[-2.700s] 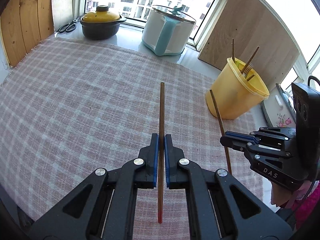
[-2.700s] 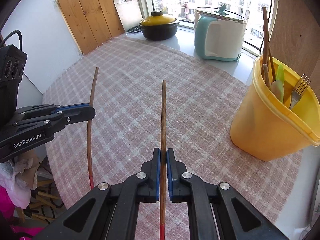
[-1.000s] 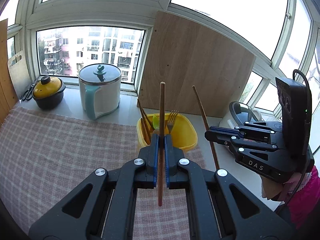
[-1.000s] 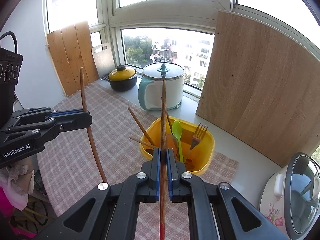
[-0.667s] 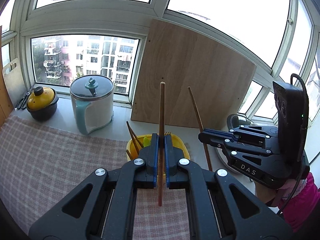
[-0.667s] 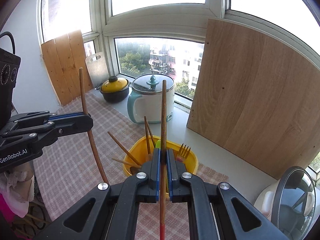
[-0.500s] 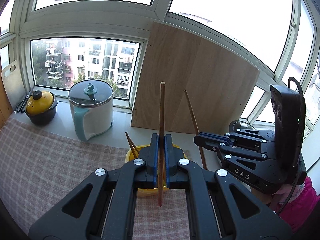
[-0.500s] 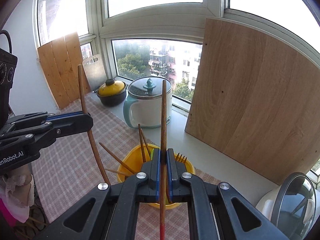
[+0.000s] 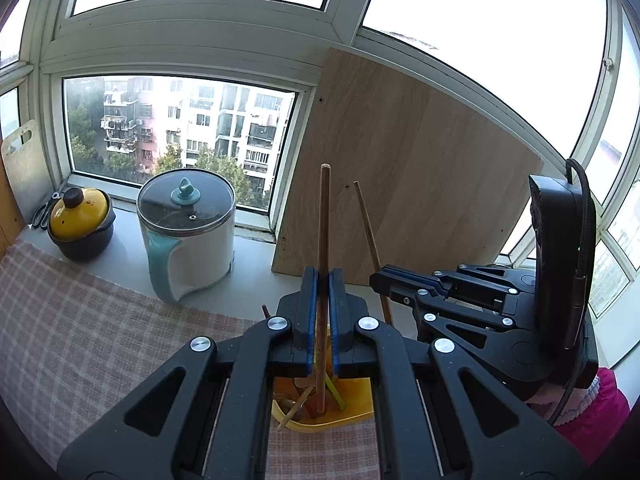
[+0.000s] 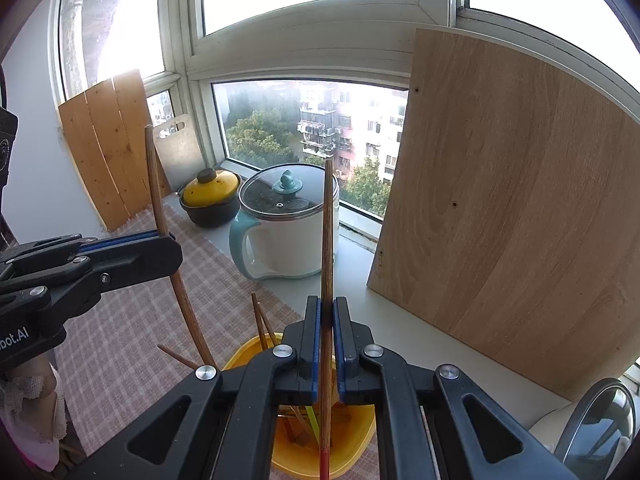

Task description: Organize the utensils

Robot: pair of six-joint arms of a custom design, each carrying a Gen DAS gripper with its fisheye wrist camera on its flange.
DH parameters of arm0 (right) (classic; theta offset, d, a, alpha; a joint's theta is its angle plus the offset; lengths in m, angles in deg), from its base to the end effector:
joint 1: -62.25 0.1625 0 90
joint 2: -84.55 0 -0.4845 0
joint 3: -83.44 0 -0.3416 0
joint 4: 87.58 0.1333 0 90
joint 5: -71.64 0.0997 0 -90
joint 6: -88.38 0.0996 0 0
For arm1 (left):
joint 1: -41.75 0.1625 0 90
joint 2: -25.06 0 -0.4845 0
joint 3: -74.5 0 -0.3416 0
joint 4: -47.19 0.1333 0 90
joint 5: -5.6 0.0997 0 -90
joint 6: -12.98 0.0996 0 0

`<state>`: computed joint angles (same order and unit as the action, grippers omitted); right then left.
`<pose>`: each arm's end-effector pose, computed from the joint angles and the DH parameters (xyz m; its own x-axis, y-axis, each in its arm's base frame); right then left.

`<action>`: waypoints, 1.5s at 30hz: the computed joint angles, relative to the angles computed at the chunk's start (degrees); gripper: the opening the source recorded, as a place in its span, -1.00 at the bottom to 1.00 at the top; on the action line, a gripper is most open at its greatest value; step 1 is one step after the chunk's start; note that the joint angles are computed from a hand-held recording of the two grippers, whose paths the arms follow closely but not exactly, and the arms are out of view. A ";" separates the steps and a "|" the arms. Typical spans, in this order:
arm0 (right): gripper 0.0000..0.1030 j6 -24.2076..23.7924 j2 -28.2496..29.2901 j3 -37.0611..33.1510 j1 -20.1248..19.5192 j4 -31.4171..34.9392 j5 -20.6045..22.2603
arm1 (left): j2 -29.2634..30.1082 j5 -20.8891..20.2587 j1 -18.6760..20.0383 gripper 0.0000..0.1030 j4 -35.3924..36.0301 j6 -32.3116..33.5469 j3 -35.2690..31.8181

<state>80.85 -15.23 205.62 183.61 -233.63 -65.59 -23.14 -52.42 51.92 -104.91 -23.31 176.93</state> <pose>0.2356 -0.2710 0.5087 -0.7279 -0.0991 0.6784 -0.5332 0.7039 -0.4693 -0.5901 -0.2949 0.1765 -0.7553 0.5591 -0.3418 0.6550 0.6276 -0.4209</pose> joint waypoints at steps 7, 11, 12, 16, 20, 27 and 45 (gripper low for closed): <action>-0.94 -2.11 0.34 1.20 -3.76 -3.52 2.60 | 0.91 -0.33 0.87 -0.94 0.86 -0.68 -0.38; -0.94 -2.55 0.23 2.06 -5.48 -4.20 3.97 | 1.18 -0.73 1.14 -0.94 1.69 -1.02 -0.57; -0.94 -2.58 0.24 2.26 -5.71 -4.33 4.07 | 1.11 -0.90 1.17 -0.94 1.77 -1.23 -0.43; -0.93 -2.49 0.00 2.95 -6.38 -4.30 4.61 | 1.06 -1.74 1.33 -0.94 2.23 -1.81 0.18; -0.92 -2.08 -0.49 3.53 -7.01 -4.30 5.13 | 0.98 -2.42 1.27 -0.94 2.79 -2.34 0.75; -0.63 -1.26 -1.51 4.30 -6.10 -3.67 3.44 | 0.34 -3.45 0.73 -0.94 3.25 -3.08 1.72; -0.48 6.39 -4.74 4.50 3.50 3.16 -3.18 | -4.40 -1.58 -3.70 -0.94 4.71 -5.42 6.00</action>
<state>87.25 -19.97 210.12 187.10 -230.47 -68.77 -27.54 -54.00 48.22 -100.20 -28.73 182.93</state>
